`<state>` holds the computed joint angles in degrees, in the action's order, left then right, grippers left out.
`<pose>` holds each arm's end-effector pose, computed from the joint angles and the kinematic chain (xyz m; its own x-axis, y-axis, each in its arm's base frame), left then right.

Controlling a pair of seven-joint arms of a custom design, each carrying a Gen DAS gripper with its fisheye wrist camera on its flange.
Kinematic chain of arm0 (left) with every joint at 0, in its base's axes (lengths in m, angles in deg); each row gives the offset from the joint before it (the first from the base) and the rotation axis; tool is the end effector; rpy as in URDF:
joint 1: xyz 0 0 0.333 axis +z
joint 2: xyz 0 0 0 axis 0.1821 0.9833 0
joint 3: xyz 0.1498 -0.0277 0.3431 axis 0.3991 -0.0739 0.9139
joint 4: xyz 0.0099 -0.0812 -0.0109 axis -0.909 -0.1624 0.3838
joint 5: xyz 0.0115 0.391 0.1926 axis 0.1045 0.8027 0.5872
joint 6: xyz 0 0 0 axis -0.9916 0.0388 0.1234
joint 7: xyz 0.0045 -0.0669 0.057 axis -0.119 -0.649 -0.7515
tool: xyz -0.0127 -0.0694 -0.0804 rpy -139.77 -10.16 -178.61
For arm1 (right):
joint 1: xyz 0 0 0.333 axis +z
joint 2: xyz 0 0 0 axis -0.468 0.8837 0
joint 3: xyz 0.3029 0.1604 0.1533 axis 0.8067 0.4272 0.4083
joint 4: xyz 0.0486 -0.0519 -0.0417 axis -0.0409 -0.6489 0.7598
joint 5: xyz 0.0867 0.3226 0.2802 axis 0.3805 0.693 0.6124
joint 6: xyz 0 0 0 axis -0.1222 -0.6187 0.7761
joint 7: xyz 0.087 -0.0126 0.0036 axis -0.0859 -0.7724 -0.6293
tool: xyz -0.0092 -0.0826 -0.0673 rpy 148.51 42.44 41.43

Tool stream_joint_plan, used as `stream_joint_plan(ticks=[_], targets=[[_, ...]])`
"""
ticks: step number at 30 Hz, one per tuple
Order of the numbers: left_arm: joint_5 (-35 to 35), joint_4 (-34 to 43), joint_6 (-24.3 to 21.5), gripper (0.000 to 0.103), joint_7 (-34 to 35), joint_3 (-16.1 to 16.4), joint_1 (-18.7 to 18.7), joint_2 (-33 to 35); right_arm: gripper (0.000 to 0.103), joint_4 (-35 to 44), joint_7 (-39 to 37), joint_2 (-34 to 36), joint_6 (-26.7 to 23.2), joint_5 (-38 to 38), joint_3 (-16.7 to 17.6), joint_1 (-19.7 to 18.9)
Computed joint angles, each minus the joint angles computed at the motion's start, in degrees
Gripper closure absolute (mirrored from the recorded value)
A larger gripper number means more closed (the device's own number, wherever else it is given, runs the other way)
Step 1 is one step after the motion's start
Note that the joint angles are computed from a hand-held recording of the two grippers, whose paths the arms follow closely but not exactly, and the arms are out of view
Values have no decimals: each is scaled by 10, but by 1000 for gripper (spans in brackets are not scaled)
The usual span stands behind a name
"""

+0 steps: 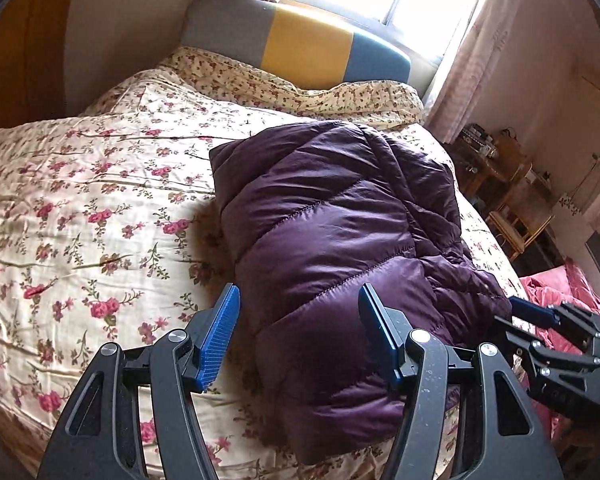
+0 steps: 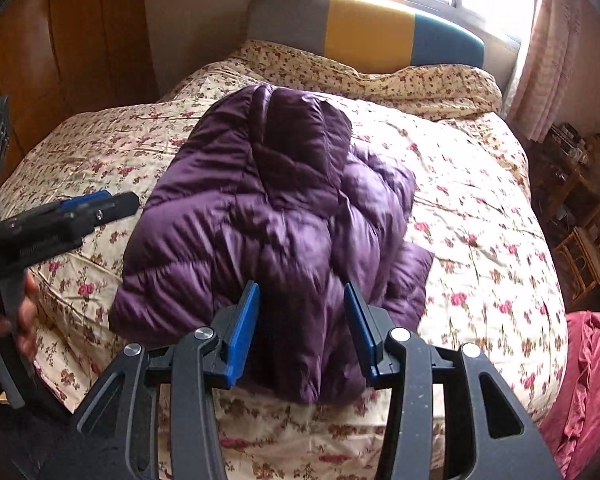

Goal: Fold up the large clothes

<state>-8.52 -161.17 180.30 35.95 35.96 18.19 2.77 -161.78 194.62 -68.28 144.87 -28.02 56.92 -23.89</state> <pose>0.7077 -0.2574 0.4350 -0.5007 -0.8177 0.2839 -0.6982 0.1877 -0.6908 0.5789 0.0749 0.4684 -0.1506 -0.9881 0.0303 -0.7798 0.0999 -0.6181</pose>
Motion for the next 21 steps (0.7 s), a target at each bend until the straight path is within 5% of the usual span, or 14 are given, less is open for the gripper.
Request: stream_joint_plan(ticks=[21], targets=[[133, 141, -55, 42, -106, 69, -78, 91, 55, 159, -152, 148, -23, 142, -68, 42]])
